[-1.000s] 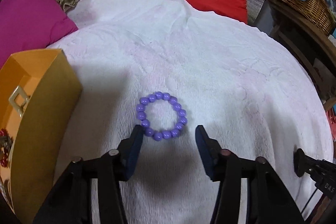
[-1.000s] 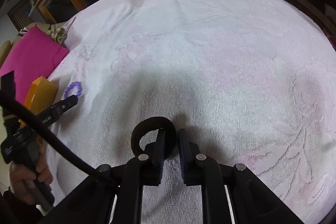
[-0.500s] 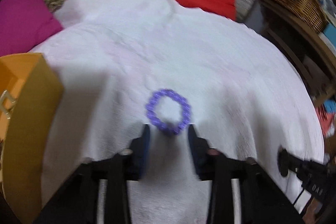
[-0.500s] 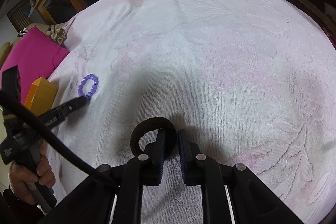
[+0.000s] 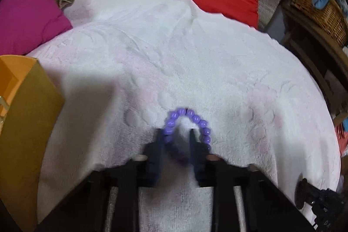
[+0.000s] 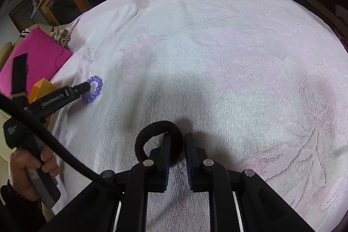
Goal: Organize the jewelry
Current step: 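Close the left tool on the purple bracelet while the right tool grasps the black hair tie, then lift the purple bracelet with the left tool while the right tool holds the hair tie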
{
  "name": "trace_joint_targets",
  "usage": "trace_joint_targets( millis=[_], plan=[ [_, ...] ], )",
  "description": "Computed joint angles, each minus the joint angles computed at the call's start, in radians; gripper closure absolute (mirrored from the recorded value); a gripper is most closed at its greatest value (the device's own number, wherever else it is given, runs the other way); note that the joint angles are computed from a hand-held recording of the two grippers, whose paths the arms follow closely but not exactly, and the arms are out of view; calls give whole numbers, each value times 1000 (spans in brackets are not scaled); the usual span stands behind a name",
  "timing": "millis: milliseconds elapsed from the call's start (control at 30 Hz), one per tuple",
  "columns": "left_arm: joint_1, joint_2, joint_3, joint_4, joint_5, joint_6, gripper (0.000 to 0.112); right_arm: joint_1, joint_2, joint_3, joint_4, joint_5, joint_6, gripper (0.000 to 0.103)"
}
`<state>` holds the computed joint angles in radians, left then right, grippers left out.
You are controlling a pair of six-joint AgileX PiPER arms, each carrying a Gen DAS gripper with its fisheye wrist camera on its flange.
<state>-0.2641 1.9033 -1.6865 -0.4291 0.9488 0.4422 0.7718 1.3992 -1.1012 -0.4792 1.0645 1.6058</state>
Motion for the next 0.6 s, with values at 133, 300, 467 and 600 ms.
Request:
trace_joint_targets(
  millis=[133,300,467,600],
  plan=[
    [-24,-18,26,20,-11,30,103,0,-4,0,6,3,0,87],
    [-16,-54,36,-13,57,81,103,-11,-8,-4,16,-2,-5,88],
    [6,-123,90,-56,61,154,103,3,-63,37,-36,-50,57,88],
    [18,-156,117,-72,73,187,103,19,-76,35,-77,-61,73,88]
  ],
)
